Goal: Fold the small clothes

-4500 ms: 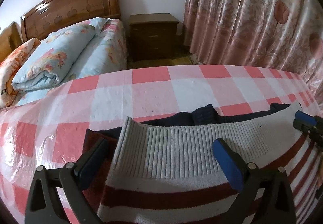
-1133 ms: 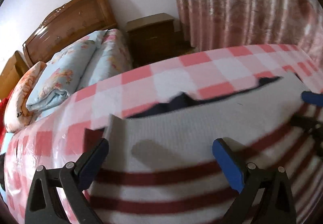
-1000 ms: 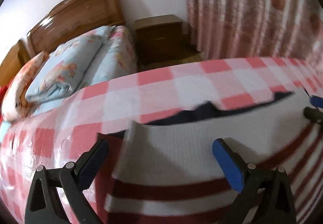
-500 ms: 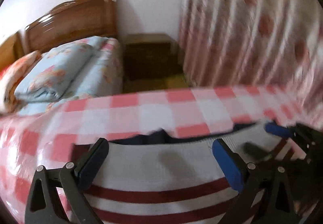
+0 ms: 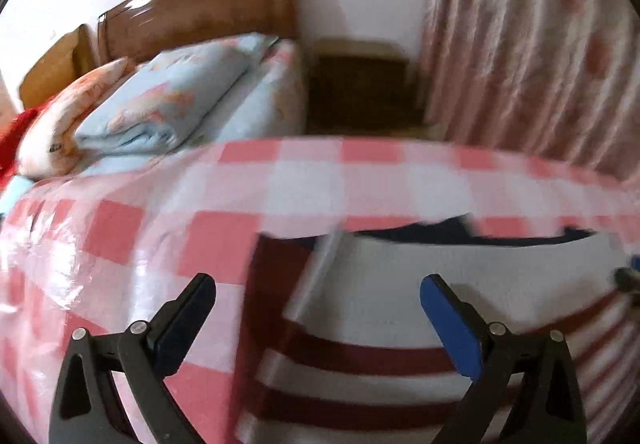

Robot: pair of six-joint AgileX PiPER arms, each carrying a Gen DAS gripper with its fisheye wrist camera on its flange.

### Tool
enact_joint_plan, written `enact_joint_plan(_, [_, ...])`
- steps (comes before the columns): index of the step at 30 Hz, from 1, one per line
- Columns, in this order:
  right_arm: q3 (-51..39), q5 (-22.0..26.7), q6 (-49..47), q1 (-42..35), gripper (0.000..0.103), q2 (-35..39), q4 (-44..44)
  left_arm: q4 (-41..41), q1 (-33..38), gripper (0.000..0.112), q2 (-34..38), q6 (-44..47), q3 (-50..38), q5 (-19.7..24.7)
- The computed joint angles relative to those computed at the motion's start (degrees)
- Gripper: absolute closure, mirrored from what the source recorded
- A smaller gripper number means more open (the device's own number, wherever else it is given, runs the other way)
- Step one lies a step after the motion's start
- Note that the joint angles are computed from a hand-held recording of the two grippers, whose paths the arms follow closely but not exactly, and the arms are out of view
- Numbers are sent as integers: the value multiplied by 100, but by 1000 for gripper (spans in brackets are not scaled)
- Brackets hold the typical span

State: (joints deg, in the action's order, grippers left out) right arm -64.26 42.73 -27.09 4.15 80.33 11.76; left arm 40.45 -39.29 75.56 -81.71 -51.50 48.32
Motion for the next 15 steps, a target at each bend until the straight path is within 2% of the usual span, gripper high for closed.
enact_joint_plan(2, [264, -9, -206, 390, 26, -276, 157, 269, -644, 9, -5, -467, -142, 95])
enact_joint_plan(4, [706, -103, -133, 1172, 27, -657, -290, 491, -1462, 9, 482, -552, -628, 539])
enact_joint_plan(6, [1137, -409, -13, 1680, 28, -859, -892, 376, -1820, 9, 874, -300, -851, 804])
enact_joint_plan(7, [1337, -614, -204, 1659, 28, -977, -914, 336, -1808, 9, 972, -237, -787, 811])
enact_joint_plan(8, [1353, -591, -366, 1458, 28, -1008, -706, 390, -1765, 9, 886, -338, -561, 622])
enact_joint_plan(10, [1073, -76, -1090, 656, 27, -839, 192, 225, -1521, 9, 270, -770, 184, -49])
enact_joint_plan(11, [958, 75, -1268, 246, 27, -757, 423, 245, -1474, 9, 97, -839, 304, -73])
enact_joint_plan(14, [680, 414, -1452, -679, 27, -663, 666, 58, -1498, 9, -67, -663, 354, 287])
enact_joint_plan(15, [718, 461, -1461, -819, 27, -750, 696, -44, -1586, 9, 18, -719, 201, 685])
